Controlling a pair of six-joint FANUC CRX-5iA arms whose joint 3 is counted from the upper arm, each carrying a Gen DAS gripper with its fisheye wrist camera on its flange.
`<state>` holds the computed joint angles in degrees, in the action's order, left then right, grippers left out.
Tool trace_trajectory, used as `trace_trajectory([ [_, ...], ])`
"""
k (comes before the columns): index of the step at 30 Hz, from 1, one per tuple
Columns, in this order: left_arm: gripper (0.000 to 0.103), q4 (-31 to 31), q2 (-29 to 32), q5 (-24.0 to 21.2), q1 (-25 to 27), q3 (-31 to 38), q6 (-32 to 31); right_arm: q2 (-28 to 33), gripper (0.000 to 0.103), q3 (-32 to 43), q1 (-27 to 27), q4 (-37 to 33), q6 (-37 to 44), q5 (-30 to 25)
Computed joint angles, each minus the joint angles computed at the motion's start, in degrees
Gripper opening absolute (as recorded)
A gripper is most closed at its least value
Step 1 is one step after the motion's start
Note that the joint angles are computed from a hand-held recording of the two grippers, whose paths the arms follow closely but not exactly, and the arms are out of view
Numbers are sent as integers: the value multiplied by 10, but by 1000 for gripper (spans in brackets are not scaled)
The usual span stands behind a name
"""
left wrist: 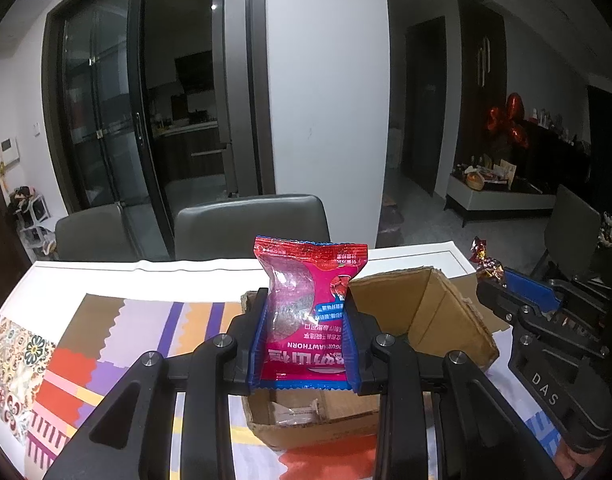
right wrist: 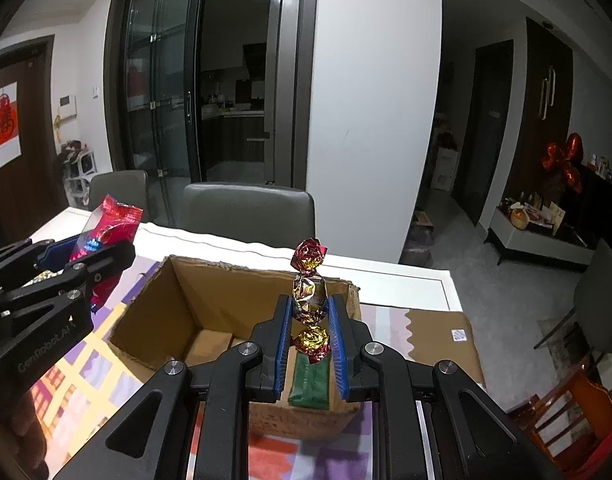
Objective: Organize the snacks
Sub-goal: 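Open both tools to drop the bag and candies into the box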
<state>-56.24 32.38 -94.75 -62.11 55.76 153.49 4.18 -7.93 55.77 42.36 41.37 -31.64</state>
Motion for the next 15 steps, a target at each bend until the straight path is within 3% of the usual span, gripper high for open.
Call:
trace_trajectory([
  [8,33,16,4,2,11,-1,-7,29,20,30,-2,-19,23,-12],
  [11,35,8,23,-21,9,30,-28,36,20,39,-2,-24,29,-18],
  [13,48,10,25,-23,10,35,-32,41,20,47,-3,-34,40,-22],
  [15,53,5,27,-26,6,37,-30,42,25,45,-2,-24,31,-22],
])
